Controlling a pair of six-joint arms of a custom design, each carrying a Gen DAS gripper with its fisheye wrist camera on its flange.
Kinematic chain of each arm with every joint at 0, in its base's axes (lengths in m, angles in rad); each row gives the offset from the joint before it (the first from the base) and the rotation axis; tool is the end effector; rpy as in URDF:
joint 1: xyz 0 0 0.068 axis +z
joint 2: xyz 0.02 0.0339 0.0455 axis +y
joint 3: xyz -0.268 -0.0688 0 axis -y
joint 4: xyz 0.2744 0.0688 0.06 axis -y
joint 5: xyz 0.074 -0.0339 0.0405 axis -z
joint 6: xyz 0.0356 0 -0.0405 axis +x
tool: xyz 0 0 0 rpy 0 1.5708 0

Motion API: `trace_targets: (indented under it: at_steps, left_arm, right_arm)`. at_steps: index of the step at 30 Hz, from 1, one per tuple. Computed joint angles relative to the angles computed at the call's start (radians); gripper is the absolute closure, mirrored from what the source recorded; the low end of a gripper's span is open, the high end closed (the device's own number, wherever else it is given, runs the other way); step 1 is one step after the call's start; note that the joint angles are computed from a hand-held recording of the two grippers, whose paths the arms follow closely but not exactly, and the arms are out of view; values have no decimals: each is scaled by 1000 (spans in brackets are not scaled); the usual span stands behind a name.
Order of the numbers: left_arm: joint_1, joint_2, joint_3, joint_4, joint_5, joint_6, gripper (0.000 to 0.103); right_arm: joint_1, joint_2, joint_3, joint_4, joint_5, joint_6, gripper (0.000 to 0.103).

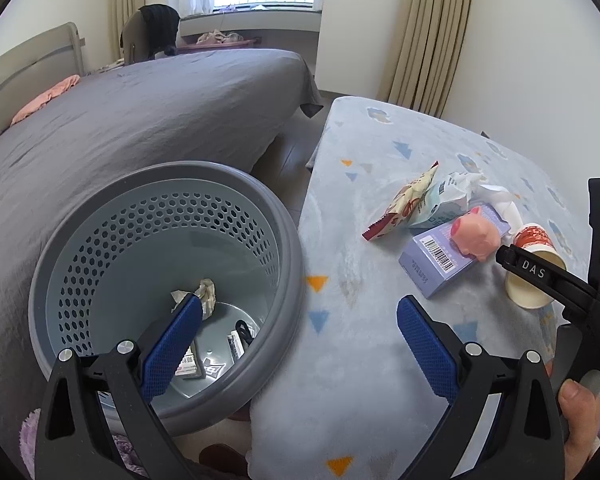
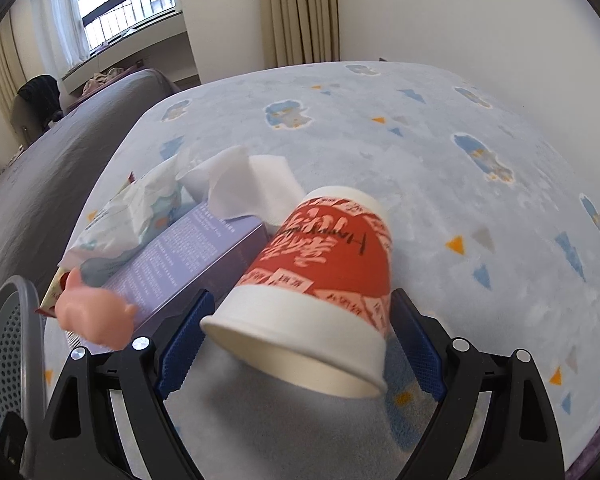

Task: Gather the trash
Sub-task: 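Close the right gripper around the red-and-white paper cup, then grasp the pink pig toy with the left gripper while the right holds the cup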

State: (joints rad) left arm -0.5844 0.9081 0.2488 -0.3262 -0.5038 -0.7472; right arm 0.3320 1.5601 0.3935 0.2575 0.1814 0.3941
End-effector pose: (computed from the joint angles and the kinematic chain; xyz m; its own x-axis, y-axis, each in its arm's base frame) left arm 0.1487 -0.0777 0.1164 -0.6872 -0.2590 -0.6787 -0.2812 0.9563 -0.0802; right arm 0.2358 0.0745 0.0668 -0.7716 0.1335 -0.6220 0.0872 0.9907 0.1045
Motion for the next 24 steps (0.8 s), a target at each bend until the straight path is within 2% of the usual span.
trace_targets:
  at_steps: [5, 7, 8, 13, 18, 24]
  left_arm:
    - [-18, -23, -2, -20, 0, -15, 7]
    - [-31, -30, -1, -27, 2, -24, 7]
    - [-41, -31, 1, -31, 1, -29, 7]
    - [-89, -43, 13, -60, -11, -52, 7]
    - [-147, -10, 40, -68, -25, -76, 7]
    - [-186, 118, 106, -11, -29, -84, 7]
  right_arm:
    - [-35, -37, -43, 43, -55, -19, 20]
    - [-37, -64, -62, 47, -66, -32, 27]
    - [-36, -80, -72, 45, -70, -40, 27]
    - [-67, -222, -153, 25, -120, -97, 27]
    - [-155, -482, -245, -116, -211, -190, 27]
    - [-288, -801, -317, -370, -289, -320, 27]
